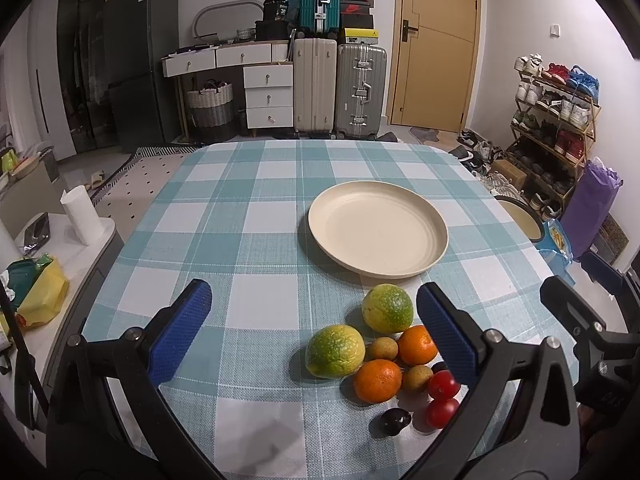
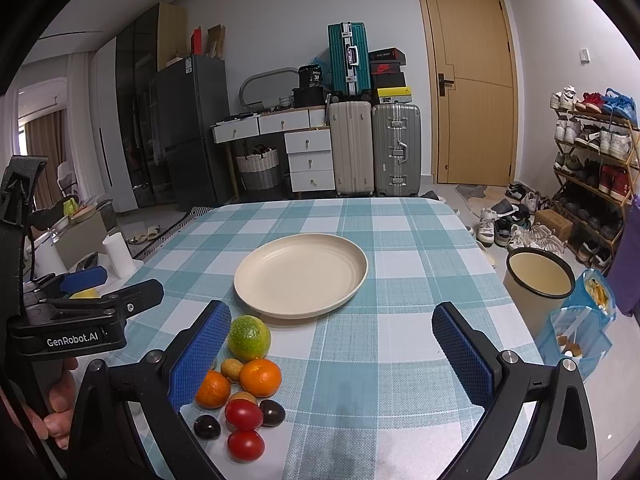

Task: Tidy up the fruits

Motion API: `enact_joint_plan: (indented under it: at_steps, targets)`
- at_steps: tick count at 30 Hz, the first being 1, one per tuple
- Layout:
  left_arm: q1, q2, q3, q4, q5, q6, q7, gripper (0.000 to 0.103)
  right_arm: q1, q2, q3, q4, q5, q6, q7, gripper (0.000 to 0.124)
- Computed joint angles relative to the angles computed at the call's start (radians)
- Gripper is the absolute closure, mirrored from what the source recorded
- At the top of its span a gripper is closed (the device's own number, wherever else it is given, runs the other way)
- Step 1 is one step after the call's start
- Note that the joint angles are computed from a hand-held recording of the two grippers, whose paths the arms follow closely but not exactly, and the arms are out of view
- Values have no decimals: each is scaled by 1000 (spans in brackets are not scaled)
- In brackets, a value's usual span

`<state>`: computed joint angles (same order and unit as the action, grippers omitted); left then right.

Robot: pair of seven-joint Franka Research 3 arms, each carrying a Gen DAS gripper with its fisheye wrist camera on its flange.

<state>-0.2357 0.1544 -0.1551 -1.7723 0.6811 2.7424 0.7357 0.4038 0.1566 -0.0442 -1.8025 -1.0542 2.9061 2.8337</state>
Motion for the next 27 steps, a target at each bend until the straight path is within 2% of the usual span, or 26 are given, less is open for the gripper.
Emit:
enact_joint_plan:
  at_steps: [15, 20, 27]
  targets:
    - [0, 17, -1, -9, -15, 14, 3, 1, 5, 3, -1, 2, 6, -3, -2, 21]
    - [28, 34, -19, -10, -149, 39, 101, 1, 7, 8, -1, 4, 15, -3, -4, 21]
    - [43, 70, -23, 8, -261, 47, 192, 1, 5, 25, -12, 7, 36, 15, -15, 21]
